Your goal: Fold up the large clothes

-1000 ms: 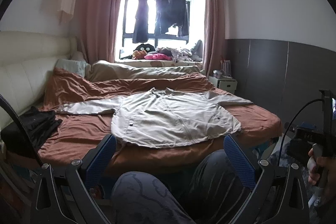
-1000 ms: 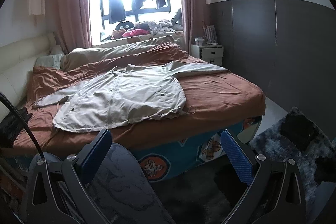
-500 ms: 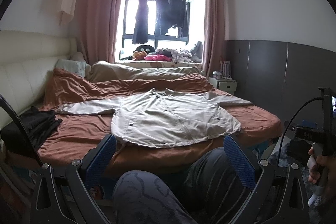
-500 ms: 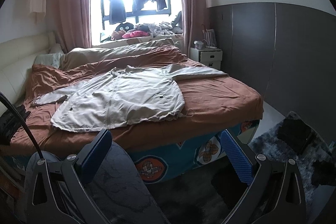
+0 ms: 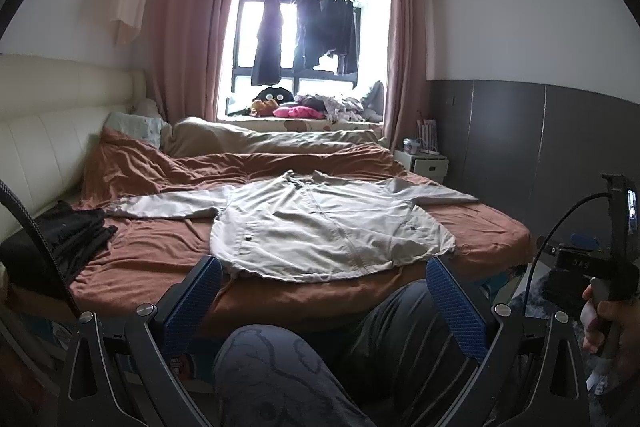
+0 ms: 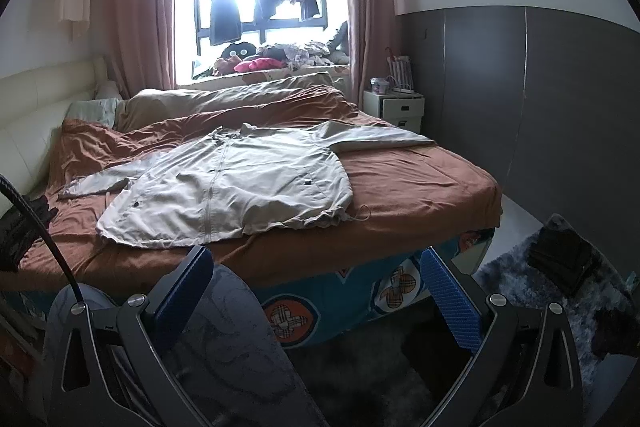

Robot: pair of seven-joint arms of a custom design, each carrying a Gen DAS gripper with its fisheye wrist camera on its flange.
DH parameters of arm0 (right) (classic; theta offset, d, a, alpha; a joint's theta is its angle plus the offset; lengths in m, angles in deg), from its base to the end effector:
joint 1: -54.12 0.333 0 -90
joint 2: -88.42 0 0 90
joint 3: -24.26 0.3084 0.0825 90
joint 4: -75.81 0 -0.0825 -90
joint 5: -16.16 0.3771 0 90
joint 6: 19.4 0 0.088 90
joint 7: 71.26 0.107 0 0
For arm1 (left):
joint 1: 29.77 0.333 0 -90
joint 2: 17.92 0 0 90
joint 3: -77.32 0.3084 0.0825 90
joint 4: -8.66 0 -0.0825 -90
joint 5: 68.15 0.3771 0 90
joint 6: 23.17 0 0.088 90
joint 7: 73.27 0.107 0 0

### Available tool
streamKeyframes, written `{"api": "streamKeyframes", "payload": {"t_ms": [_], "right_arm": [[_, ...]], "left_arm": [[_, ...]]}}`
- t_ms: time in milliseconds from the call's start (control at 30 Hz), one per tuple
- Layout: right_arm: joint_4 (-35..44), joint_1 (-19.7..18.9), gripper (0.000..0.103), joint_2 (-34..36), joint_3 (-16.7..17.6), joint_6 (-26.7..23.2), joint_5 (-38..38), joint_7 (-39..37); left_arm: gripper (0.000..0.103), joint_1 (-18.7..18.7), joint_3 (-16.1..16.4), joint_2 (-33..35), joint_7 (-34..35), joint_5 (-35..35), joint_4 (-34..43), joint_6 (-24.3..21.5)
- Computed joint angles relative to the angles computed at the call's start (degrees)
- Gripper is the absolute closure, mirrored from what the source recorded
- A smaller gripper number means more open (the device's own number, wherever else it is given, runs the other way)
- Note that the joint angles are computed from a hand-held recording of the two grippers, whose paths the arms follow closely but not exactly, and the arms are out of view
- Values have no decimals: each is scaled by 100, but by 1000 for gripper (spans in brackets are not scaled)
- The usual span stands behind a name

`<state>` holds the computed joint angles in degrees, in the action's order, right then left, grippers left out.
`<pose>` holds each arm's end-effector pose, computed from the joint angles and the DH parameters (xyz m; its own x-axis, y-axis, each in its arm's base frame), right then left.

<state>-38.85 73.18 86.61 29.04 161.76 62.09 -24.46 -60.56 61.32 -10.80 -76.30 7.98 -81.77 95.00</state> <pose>0.5506 0.1732 0.5905 0.3750 -0.9263 -0.0360 -0.3606 -0.1100 -0.9262 0.4761 -0.4151 0.6327 0.2912 -0.9543 0.0667 -0.2676 -0.1482 -0.9521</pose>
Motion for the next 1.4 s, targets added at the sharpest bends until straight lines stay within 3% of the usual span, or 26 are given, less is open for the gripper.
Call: {"api": "streamKeyframes", "payload": {"t_ms": [900, 1400], "right_arm": [[-79, 97, 0, -55, -27, 118, 450, -387], [70, -16, 0, 114, 28, 48, -297, 316]], "left_arm": [[0, -120, -11, 73, -60, 102, 50, -229], [0, -7, 52, 62, 33, -54, 49, -145]]}}
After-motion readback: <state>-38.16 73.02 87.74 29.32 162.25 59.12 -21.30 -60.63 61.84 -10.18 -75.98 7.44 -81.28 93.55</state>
